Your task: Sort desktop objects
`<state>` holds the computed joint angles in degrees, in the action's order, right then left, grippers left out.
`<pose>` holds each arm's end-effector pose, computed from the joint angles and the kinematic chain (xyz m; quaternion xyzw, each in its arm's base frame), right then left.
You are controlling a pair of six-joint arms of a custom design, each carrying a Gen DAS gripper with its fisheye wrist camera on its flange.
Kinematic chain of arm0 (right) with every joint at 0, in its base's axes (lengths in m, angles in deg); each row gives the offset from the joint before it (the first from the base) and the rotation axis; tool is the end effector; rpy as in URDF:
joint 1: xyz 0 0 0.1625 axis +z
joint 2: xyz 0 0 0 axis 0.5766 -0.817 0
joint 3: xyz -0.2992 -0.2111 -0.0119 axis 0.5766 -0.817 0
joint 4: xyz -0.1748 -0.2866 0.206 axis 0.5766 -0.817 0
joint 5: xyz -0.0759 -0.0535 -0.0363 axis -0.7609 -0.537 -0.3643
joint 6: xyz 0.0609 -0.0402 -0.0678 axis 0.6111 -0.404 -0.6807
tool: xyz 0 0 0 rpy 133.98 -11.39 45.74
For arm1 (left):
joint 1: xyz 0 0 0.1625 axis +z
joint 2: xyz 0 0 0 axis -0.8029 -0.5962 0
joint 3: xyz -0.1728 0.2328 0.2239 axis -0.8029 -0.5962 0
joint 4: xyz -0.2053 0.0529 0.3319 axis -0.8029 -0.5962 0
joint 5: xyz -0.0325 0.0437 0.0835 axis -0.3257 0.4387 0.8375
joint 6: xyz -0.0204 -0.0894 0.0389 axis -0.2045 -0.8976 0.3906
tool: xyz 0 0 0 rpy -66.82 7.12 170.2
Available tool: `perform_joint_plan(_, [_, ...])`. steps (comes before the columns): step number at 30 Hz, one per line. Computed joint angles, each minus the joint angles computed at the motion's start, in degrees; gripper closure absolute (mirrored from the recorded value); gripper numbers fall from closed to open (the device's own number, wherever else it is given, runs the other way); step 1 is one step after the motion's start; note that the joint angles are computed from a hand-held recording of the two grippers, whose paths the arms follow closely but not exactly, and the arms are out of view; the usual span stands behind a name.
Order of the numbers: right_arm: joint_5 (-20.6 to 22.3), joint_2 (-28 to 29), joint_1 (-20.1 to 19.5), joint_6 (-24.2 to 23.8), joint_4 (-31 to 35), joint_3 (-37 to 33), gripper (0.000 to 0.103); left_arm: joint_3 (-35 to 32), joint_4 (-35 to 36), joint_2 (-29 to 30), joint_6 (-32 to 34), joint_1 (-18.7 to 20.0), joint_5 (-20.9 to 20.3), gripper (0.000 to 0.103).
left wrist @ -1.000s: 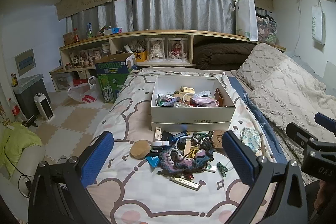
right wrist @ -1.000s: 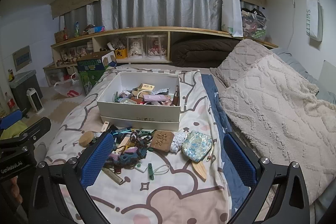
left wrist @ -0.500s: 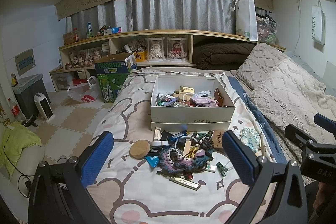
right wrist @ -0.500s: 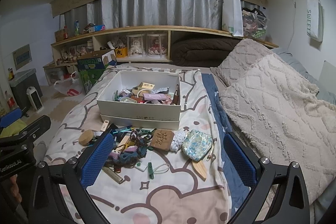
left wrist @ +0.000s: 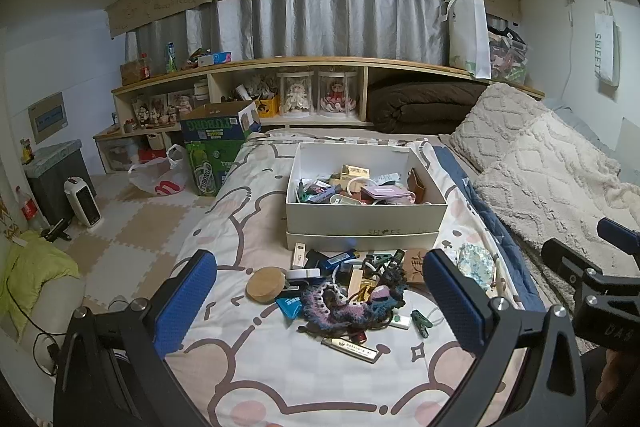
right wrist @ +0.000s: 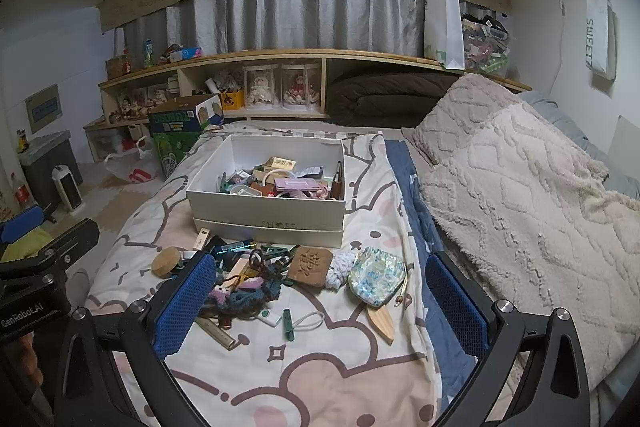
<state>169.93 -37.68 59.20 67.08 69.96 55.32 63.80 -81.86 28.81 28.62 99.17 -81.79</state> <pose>0.1327 -0.6916 0.3585 0.1225 -0.7882 0.4696 0.3784 -0.4032 -0.7204 0.0703 0.2290 0.8075 -0.4516 0.3026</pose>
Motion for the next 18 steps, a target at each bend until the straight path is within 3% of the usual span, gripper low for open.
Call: perform_joint_plan(18, [0.3, 2.5, -0.2, 0.8, 2.9, -4.3, 0.0, 0.3, 0.1, 0.1, -0.2, 0.3, -0.1, 0.0])
